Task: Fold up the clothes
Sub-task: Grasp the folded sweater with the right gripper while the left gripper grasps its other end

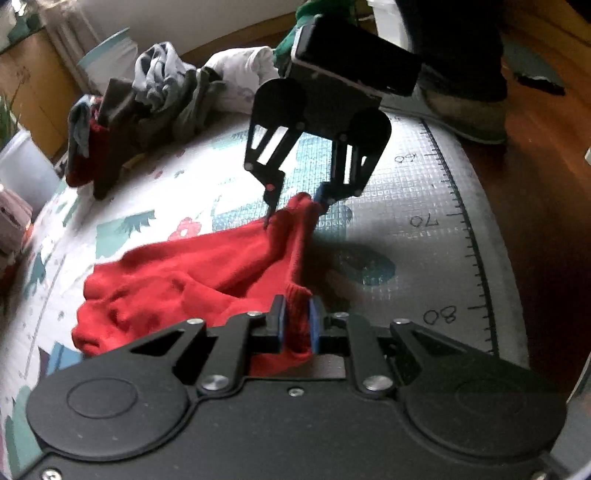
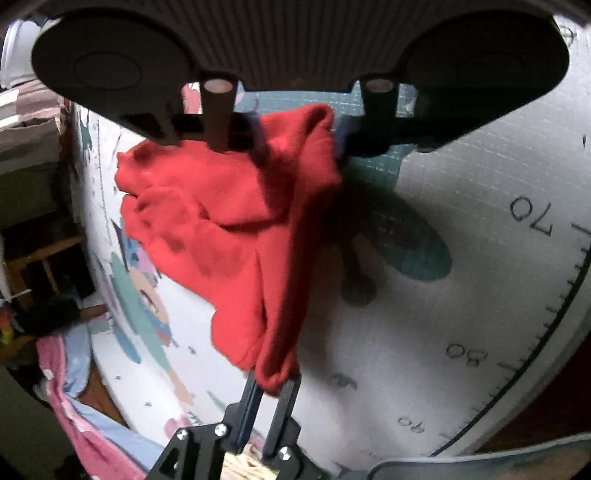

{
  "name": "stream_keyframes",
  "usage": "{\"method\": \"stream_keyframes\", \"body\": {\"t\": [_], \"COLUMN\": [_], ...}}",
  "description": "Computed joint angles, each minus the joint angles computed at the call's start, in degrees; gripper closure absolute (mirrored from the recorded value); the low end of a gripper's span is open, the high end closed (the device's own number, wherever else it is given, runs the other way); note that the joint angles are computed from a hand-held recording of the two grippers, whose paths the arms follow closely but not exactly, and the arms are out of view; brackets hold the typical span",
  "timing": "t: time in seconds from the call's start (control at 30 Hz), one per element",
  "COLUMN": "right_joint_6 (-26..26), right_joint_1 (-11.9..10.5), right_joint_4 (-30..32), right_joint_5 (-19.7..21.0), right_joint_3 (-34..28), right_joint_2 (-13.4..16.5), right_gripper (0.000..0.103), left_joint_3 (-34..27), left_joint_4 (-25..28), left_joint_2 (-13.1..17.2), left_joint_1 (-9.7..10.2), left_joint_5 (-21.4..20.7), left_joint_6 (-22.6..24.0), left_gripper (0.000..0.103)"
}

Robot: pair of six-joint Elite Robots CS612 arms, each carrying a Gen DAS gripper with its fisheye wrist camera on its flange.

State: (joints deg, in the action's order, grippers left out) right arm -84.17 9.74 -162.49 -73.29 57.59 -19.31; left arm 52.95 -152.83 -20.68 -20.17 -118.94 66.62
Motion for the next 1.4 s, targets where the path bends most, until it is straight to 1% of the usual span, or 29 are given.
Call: {"method": "stream_keyframes", "body": {"t": [0.07,0.13,0.2,0.23,0.27,0.3,0.37,0.4,0.43,0.5,0.63,0.67,0.7,0.77,0.83,1.0,1.1,1.17,1.2,1.23,1.27,1.33,1.4], "right_joint_6": [2.0,4.6,6.7,7.5,8.8,10.0,10.4,11.0,11.8,12.7,14.3,14.8,14.8,14.6,14.6,15.3,15.2,15.3,15.3,15.2,15.1,15.0,14.2], "right_joint_1": [0.0,0.0,-0.1,-0.2,-0.2,-0.3,-0.3,-0.4,-0.4,-0.5,-0.5,-0.5,-0.5,-0.4,-0.4,-0.3,-0.2,-0.1,-0.1,-0.1,-0.1,-0.1,-0.1], "right_joint_4": [2.7,5.5,6.1,6.8,7.5,7.9,8.4,8.8,9.5,10.5,12.1,12.7,12.9,13.3,13.6,14.3,14.4,14.6,14.7,14.8,14.9,15.6,16.9], "right_joint_5": [0.2,0.2,0.6,0.8,0.9,1.0,1.5,1.7,1.9,2.2,2.2,2.1,2.0,1.9,1.7,1.2,1.0,0.9,0.8,0.8,0.8,0.7,0.8], "right_joint_3": [-1.6,-2.9,-3.3,-3.7,-4.0,-4.3,-4.5,-4.7,-5.1,-5.5,-6.0,-6.3,-6.4,-6.6,-6.7,-7.3,-7.5,-7.7,-7.7,-7.8,-7.9,-8.3,-8.6], "right_joint_2": [0.2,0.3,0.3,0.3,0.3,0.3,0.3,0.3,0.4,0.4,0.3,0.4,0.4,0.5,0.5,0.7,0.8,0.9,0.9,0.9,1.0,1.1,1.0], "right_gripper": [0.083,0.083,0.084,0.084,0.084,0.084,0.084,0.084,0.084,0.084,0.084,0.084,0.084,0.084,0.084,0.084,0.084,0.084,0.084,0.084,0.084,0.084,0.083], "left_joint_3": [0.4,1.8,3.2,3.9,4.7,5.1,5.4,5.6,6.0,6.1,5.8,5.7,5.6,5.0,4.4,3.3,3.0,2.7,2.5,2.2,1.7,0.5,-0.7], "left_joint_4": [-0.3,-3.3,-6.2,-7.6,-9.4,-10.2,-10.8,-11.5,-12.7,-12.1,-15.4,-17.3,-18.1,-18.6,-19.4,-19.4,-18.3,-17.3,-16.3,-14.8,-12.5,-8.2,-3.9], "left_joint_2": [0.0,-0.2,-0.3,-0.4,-0.4,-0.5,-0.4,-0.3,-0.2,0.0,1.1,1.6,1.9,2.5,3.0,3.5,3.4,3.2,3.1,3.0,2.8,2.5,2.3], "left_joint_1": [-0.03,0.06,0.19,0.29,0.38,0.39,0.49,0.45,0.33,0.27,-0.11,-0.23,-0.29,-0.34,-0.47,-0.71,-0.82,-0.87,-0.88,-0.87,-0.86,-0.76,-0.66], "left_joint_5": [0.1,-0.1,-0.4,-0.7,-0.8,-0.4,0.0,0.8,1.8,2.7,5.2,5.8,6.1,6.1,6.8,6.8,6.8,7.3,7.6,7.8,7.9,7.6,7.1], "left_joint_6": [1.3,3.1,5.2,6.2,6.8,6.7,5.4,5.9,7.4,10.9,12.3,13.7,15.3,18.0,18.6,17.5,15.6,14.0,13.2,12.0,10.2,6.8,5.3], "left_gripper": [0.091,0.089,0.061,0.041,0.041,0.040,0.040,0.040,0.040,0.040,0.040,0.040,0.040,0.040,0.040,0.042,0.052,0.067,0.070,0.076,0.080,0.084,0.085]}}
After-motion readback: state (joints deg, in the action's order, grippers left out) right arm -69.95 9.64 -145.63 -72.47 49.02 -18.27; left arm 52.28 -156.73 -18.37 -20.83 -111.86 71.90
